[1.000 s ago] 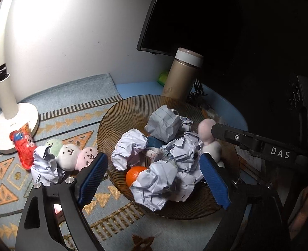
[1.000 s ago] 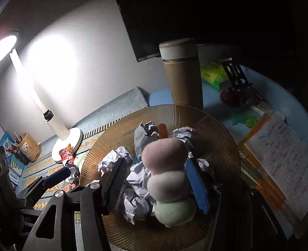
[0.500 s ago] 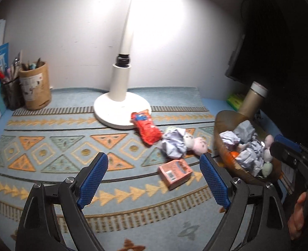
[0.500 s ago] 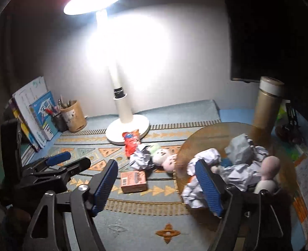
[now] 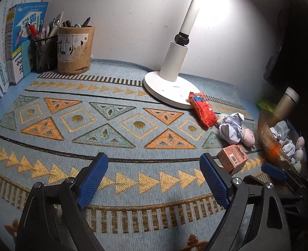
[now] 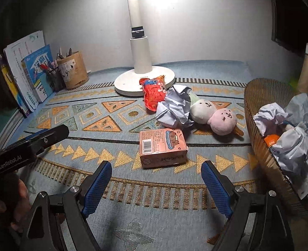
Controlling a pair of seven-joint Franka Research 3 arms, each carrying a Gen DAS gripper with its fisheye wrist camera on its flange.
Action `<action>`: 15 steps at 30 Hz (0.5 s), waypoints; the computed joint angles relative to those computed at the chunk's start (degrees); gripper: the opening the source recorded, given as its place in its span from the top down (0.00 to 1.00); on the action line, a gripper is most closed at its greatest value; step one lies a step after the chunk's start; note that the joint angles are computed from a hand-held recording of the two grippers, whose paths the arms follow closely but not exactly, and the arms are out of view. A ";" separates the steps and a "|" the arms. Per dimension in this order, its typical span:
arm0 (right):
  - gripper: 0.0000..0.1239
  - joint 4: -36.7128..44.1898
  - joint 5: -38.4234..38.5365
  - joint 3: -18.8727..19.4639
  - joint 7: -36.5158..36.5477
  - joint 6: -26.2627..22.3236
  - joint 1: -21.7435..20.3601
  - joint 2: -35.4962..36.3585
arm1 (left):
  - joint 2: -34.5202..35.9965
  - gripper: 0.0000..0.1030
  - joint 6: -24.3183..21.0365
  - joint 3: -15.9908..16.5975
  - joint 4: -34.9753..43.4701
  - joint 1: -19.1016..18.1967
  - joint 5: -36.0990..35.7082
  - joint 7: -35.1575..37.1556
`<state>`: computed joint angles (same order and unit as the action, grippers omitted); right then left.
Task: Organize objects
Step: 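Move both grippers back over the rug toward the red packet and paper ball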
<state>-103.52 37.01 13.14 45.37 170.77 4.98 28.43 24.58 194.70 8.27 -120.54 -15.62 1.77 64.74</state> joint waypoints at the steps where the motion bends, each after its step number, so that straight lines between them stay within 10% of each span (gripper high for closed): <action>1: 0.30 0.04 -0.36 -1.39 1.31 0.84 1.30 0.14 | 0.10 0.14 -0.82 1.36 0.27 -1.53 -0.47 0.53; 4: 0.30 -0.47 -2.06 -1.92 3.17 2.47 1.89 0.20 | 0.47 0.14 -0.77 6.04 0.29 -6.60 -2.05 1.83; 10: 0.30 -0.97 -5.06 -2.08 5.09 3.34 2.02 0.23 | 0.10 0.14 -1.07 -1.25 0.38 1.31 0.71 0.18; 15: 0.30 -0.05 -4.80 -0.98 5.63 1.53 0.42 0.62 | 0.11 0.14 -1.27 -0.06 0.35 0.14 1.18 -0.43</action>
<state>-103.57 32.21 12.16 51.00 172.29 5.41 29.06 24.69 193.43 8.21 -120.19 -15.48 2.95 64.30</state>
